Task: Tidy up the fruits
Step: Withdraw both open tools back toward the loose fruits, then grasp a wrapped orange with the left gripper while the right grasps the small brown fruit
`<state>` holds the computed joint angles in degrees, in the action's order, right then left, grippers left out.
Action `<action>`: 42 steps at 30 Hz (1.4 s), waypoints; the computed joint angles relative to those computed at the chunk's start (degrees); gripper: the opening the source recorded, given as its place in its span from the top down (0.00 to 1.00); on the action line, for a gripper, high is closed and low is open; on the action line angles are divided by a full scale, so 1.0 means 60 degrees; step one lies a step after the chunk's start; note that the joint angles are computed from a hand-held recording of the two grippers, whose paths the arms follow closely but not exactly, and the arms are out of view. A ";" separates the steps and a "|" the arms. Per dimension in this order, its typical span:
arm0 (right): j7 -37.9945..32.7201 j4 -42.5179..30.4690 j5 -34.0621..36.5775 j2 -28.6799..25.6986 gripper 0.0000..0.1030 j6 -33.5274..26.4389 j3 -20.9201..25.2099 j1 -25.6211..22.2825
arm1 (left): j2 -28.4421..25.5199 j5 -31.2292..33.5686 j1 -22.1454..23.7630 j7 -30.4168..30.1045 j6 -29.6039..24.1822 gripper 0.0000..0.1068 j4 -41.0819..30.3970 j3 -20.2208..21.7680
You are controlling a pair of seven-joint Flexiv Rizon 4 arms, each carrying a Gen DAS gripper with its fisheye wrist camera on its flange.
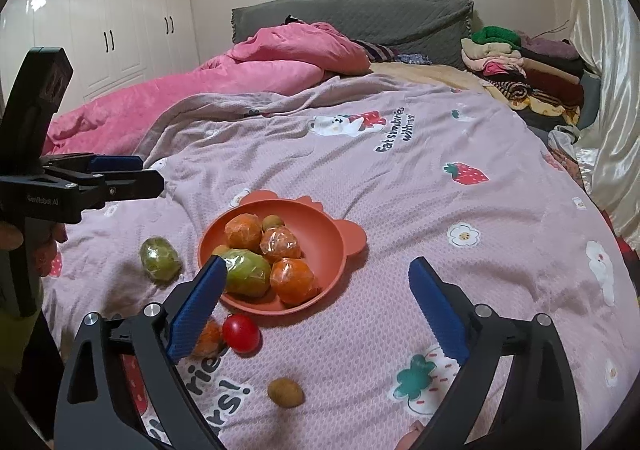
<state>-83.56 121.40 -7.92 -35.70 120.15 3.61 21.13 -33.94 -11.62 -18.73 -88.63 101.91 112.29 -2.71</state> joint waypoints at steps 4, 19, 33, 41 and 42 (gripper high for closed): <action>-0.0038 0.0139 0.0157 0.0068 0.10 0.0046 -0.0052 0.0106 | 0.0065 0.0005 -0.0070 -0.0048 0.0101 0.14 0.0143 0.0068; -0.0168 0.0791 0.0655 0.0354 0.09 0.0113 -0.0132 0.0311 | 0.0385 0.0056 -0.0057 -0.0187 0.0422 0.13 0.0939 -0.0009; -0.0324 0.1249 0.0939 0.0629 0.09 0.0063 -0.0160 0.0515 | 0.0601 0.0079 -0.0316 -0.0227 0.0398 0.13 0.1507 0.0062; -0.0439 0.1485 0.1028 0.0726 0.09 -0.0027 -0.0172 0.0617 | 0.0587 0.0140 -0.0452 -0.0214 0.0329 0.13 0.1591 0.0012; -0.0447 0.1501 0.1046 0.0730 0.09 -0.0057 -0.0185 0.0639 | 0.0577 0.0124 -0.0511 -0.0219 0.0289 0.13 0.1591 0.0046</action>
